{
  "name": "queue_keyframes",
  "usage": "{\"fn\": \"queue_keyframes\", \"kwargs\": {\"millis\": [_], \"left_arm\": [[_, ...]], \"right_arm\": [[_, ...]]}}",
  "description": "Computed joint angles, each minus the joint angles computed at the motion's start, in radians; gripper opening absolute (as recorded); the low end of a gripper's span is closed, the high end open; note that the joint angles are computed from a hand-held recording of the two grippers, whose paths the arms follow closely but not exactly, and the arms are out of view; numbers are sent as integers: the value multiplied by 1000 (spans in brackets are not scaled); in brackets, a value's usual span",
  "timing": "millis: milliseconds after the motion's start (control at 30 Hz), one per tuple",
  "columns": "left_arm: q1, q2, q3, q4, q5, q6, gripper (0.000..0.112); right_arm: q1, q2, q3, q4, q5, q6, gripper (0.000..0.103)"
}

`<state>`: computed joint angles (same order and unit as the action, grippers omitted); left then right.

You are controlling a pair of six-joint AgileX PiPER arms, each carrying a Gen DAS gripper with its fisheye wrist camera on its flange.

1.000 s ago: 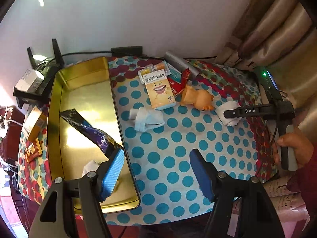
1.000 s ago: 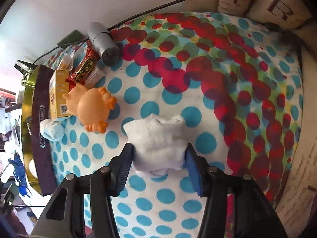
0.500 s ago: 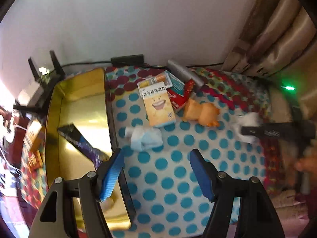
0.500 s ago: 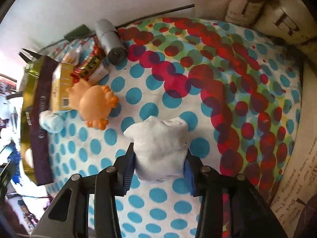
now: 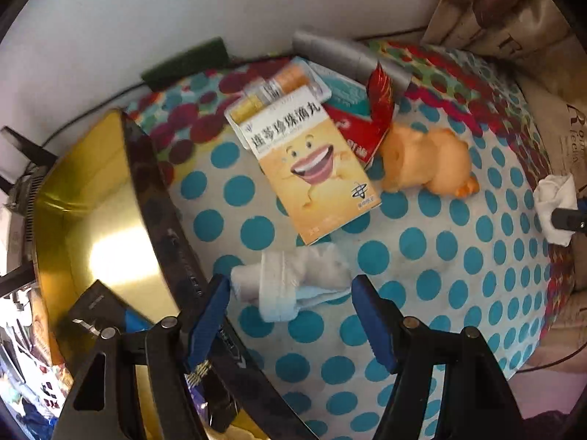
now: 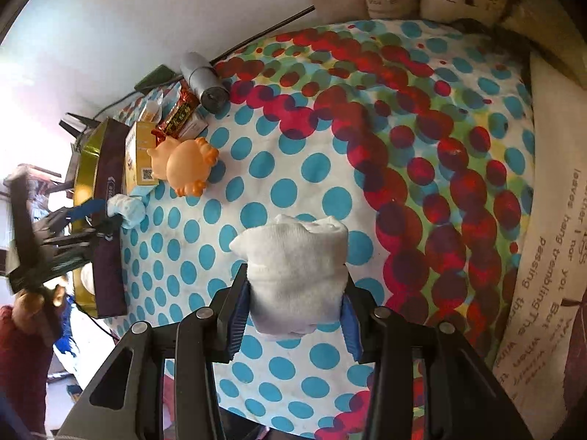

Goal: Organize objects
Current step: 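Grasp a white sock with the right gripper while the left gripper grasps another sock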

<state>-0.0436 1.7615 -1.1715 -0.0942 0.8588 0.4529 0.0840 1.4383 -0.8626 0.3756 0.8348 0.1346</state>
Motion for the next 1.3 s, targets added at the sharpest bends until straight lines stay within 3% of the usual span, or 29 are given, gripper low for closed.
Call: {"fn": "queue_keyframes", "kwargs": {"millis": [167, 233, 267, 367, 400, 633, 833, 933, 1033, 1233, 1300], "left_arm": [[-16, 33, -15, 23, -29, -20, 75], [-15, 52, -21, -11, -11, -7, 73], [-28, 41, 1, 2, -38, -16, 71], [-39, 3, 66, -19, -88, -26, 44], [-22, 8, 60, -85, -57, 5, 24], [49, -87, 172, -192, -95, 15, 23], [174, -272, 170, -320, -8, 74, 23], [251, -348, 167, -278, 27, 45, 24], [315, -382, 197, -212, -1, 28, 24], [464, -331, 200, -201, 12, 133, 27], [465, -335, 227, -167, -19, 122, 28]], "right_arm": [[3, -1, -8, 29, 0, -13, 42], [6, -1, -13, 45, 2, -22, 42], [7, -2, -14, 52, 2, -25, 42], [14, -5, -22, 61, 0, -26, 42], [14, -5, -25, 62, 1, -26, 42], [-1, -2, -31, 73, 6, -35, 43], [26, 3, -49, 65, 9, -21, 44], [66, 11, -84, 64, 17, -5, 44], [140, 38, -160, 50, 29, 29, 44], [303, 145, -380, 14, 68, 96, 44], [350, 194, -462, 8, 85, 112, 44]]}}
